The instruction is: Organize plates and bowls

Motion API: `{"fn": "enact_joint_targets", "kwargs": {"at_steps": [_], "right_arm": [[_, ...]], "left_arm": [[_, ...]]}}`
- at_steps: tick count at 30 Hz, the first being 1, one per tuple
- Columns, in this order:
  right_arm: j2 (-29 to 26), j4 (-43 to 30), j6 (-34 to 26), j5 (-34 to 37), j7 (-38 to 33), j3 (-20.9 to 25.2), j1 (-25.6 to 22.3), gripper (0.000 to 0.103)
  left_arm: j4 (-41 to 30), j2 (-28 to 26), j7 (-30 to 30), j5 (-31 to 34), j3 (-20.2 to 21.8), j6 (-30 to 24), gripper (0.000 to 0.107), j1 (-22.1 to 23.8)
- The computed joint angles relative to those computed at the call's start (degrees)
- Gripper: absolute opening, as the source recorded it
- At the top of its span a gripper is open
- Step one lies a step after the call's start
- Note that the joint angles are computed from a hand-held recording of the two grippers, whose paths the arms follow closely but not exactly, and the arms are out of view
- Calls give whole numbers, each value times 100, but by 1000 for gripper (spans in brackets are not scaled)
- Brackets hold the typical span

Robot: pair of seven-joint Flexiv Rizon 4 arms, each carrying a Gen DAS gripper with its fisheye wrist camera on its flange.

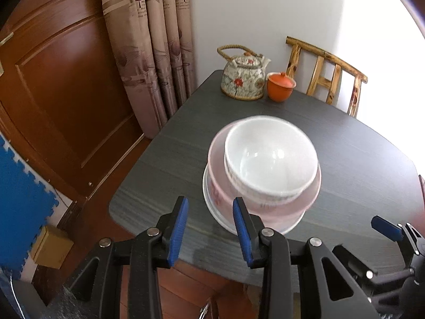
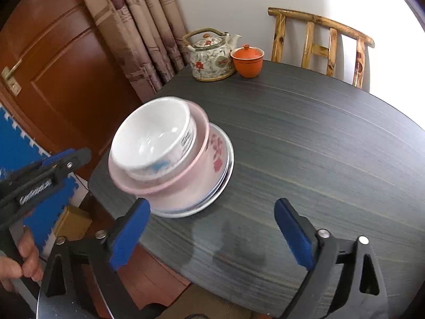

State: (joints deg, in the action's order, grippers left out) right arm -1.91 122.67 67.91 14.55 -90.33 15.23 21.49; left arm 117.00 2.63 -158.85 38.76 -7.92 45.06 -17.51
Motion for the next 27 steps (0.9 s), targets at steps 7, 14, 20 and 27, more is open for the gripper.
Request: {"fn": "enact_joint_targets", "kwargs": {"at_steps": [7, 14, 20, 27], "right_arm": [[266, 758, 678, -60, 184, 133, 160, 101], [318, 921, 802, 187, 49, 117, 294, 102], [362, 954, 877, 333, -4, 117, 366, 103], [351, 1084, 1023, -89, 308, 100, 367, 103]], "left_arm": [[183, -4, -452, 196, -121, -125, 36, -173], [196, -19, -647, 380, -175, -344, 36, -283], [178, -74, -792, 503, -188, -401, 36, -355], [168, -168, -773, 507, -132, -316, 36, -380]]}}
